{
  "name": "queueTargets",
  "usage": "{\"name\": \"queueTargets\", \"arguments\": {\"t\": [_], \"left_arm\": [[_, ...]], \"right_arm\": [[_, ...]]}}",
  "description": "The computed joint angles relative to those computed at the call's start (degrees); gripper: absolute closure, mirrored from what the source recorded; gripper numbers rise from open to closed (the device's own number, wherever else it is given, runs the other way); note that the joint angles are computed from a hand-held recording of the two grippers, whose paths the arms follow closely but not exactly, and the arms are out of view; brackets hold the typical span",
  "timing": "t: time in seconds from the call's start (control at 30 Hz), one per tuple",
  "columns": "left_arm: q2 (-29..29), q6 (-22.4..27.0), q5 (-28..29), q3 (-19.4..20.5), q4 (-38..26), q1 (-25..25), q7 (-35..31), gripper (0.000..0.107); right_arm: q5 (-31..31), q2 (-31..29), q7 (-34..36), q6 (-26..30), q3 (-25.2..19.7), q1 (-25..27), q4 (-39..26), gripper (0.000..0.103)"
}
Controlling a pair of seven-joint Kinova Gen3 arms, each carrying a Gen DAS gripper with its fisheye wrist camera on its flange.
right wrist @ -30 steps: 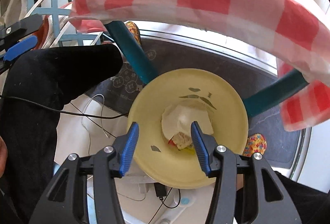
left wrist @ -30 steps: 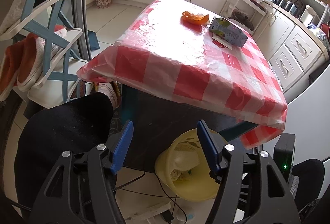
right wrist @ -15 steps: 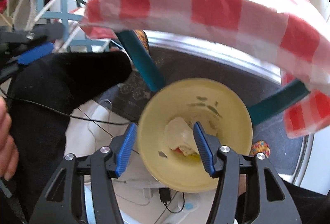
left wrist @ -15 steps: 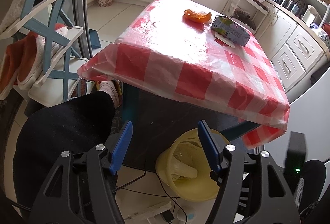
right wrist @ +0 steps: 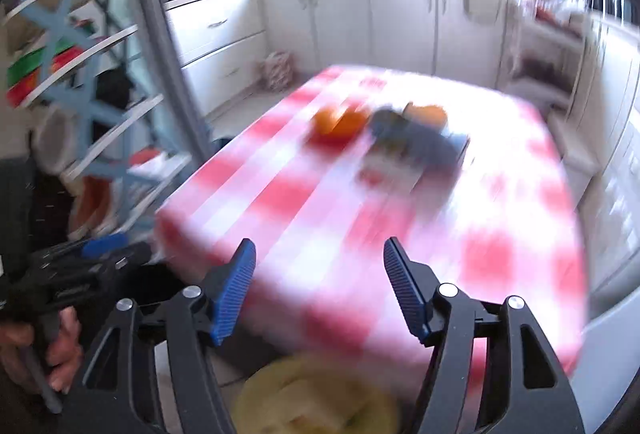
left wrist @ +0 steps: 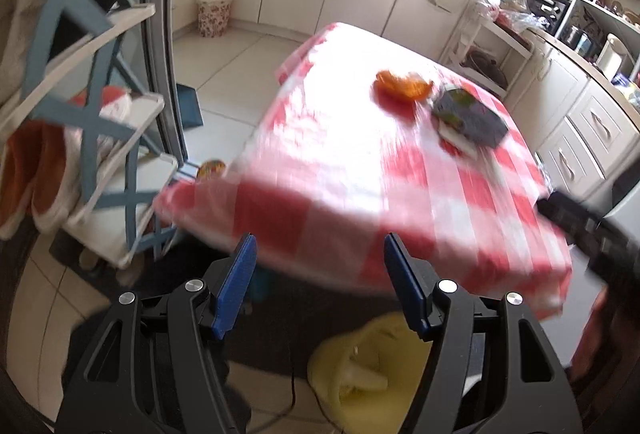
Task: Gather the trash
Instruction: 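Raise both tools to the table and grasp the orange with the left tool, then grasp an orange peel half with the right tool while the left tool holds the orange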
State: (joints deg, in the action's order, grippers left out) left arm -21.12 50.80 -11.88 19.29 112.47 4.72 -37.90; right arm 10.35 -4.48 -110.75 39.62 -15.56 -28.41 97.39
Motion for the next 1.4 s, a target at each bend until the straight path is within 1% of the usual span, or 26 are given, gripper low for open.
{"name": "queueTargets", "arguments": {"t": [0.1, 0.13, 0.2, 0.27, 0.3, 0.33, 0.4, 0.47, 0.53, 0.6, 0.63, 0.7, 0.73, 0.77, 0.8, 0.83, 0.87, 0.9, 0.97, 1.03, 1.07, 1.17, 1.23, 1.27, 1.33, 1.4], "left_arm": [[4.52, -2.27, -2.48, -0.12, -2.88, -1.72, 0.76, 0.045], [6.6, -3.18, -3.43, -0.31, -4.25, -2.06, 1.09, 0.045], [10.7, -3.87, -6.09, -0.63, -7.31, -1.69, 2.24, 0.045], [15.25, -3.7, -8.58, -1.75, -11.06, -0.24, 2.74, 0.045], [17.9, -3.91, -9.97, -1.47, -13.35, -0.57, 2.73, 0.045], [20.4, -3.51, -11.68, -1.87, -15.72, 0.16, 3.28, 0.045], [25.44, -3.53, -13.36, -2.82, -20.79, 1.09, 1.84, 0.045], [29.86, -2.24, -12.91, -4.52, -26.06, 2.84, 0.06, 0.045], [34.8, -1.52, -12.91, -4.75, -31.37, 3.49, -3.62, 0.041], [38.6, 0.83, -13.13, -5.24, -35.88, 4.82, -6.1, 0.037], [40.69, 2.42, -13.64, -6.25, -38.34, 6.24, -6.74, 0.036], [43.46, 4.29, -13.28, -7.44, -41.2, 7.76, -8.1, 0.037], [43.98, 4.37, -12.51, -7.88, -41.58, 7.88, -9.01, 0.045], [44.21, 3.52, -10.82, -7.26, -41.25, 6.98, -10.5, 0.053], [43.81, 2.36, -9.67, -7.49, -40.3, 7.06, -11.07, 0.066], [43.19, 1.88, -9.44, -8.7, -39.61, 8.2, -11.13, 0.072], [42.56, 1.64, -9.46, -9.63, -39.02, 9.34, -11.33, 0.075], [41.34, 0.61, -8.54, -9.67, -37.52, 9.42, -11.63, 0.08], [38.1, -1.95, -6.12, -10.41, -33.72, 9.83, -11.93, 0.083], [34.53, -4.26, -4.0, -11.31, -29.68, 10.53, -12.1, 0.083], [32.93, -5.32, -2.84, -11.84, -27.87, 10.77, -12.3, 0.083], [27.57, -8.34, -0.26, -13.05, -21.77, 11.58, -11.69, 0.083], [23.9, -10.28, 1.5, -13.06, -17.32, 11.23, -10.75, 0.083], [22.73, -10.88, 1.69, -12.9, -15.82, 10.98, -10.19, 0.083], [20.43, -11.69, 1.83, -12.45, -12.25, 10.28, -8.95, 0.083], [19.61, -12.11, 3.3, -12.35, -9.96, 9.17, -9.24, 0.083]], "right_arm": [[5.91, 4.46, -0.27, -1.71, 1.22, 0.92, -4.7, 0.036], [7.43, 5.89, -0.76, -2.34, 2.28, 0.39, -5.78, 0.036], [7.66, 9.42, -0.1, -3.59, 3.53, 0.93, -8.27, 0.036], [6.38, 12.29, 1.37, -3.81, 5.39, 0.66, -10.35, 0.036], [4.75, 13.5, 2.74, -3.44, 5.85, 1.01, -11.48, 0.036], [2.42, 15.42, 4.36, -2.64, 5.28, 2.43, -13.26, 0.036], [-0.25, 17.39, 6.11, -1.26, 5.8, 2.8, -15.03, 0.035], [-0.43, 18.66, 7.45, -0.58, 7.32, 1.45, -16.01, 0.033], [-1.95, 18.85, 10.4, -0.01, 7.82, 1.3, -16.39, 0.033], [-4.81, 19.08, 15.02, 1.56, 5.8, 3.49, -17.49, 0.033], [-5.85, 19.16, 16.79, 2.17, 5.32, 4.16, -17.85, 0.033], [-7.61, 18.79, 19.96, 3.24, 5.99, 3.98, -17.87, 0.034], [-8.18, 18.37, 21.18, 3.65, 6.12, 4.24, -17.63, 0.035], [-9.26, 17.94, 22.48, 4.22, 6.17, 4.86, -17.45, 0.038], [-10.16, 17.7, 23.18, 4.79, 6.37, 5.3, -17.5, 0.039], [-10.89, 17.77, 23.53, 5.27, 6.66, 5.67, -17.75, 0.039], [-11.55, 17.56, 23.49, 5.61, 7.02, 6.08, -17.7, 0.039], [-12.22, 17.34, 23.38, 5.84, 7.35, 6.58, -17.54, 0.039], [-14.02, 16.93, 23.53, 5.86, 8.45, 7.13, -17.09, 0.04], [-17.47, 16.51, 24.87, 5.77, 11.26, 6.24, -16.73, 0.04], [-19.49, 16.22, 25.75, 5.5, 11.07, 7.14, -16.48, 0.04], [-26.4, 15.36, 29.39, 5.12, 8.06, 11.67, -15.87, 0.04], [-31.06, 15.62, 31.94, 6.36, 2.93, 16.56, -16.45, 0.04], [-33.39, 16.0, 33.69, 6.8, 1.34, 18.25, -16.58, 0.04], [-36.91, 17.17, 35.61, 8.51, 0.4, 18.59, -17.31, 0.04], [-38.25, 18.14, 35.65, 9.29, 3.25, 15.03, -17.87, 0.04]]}}
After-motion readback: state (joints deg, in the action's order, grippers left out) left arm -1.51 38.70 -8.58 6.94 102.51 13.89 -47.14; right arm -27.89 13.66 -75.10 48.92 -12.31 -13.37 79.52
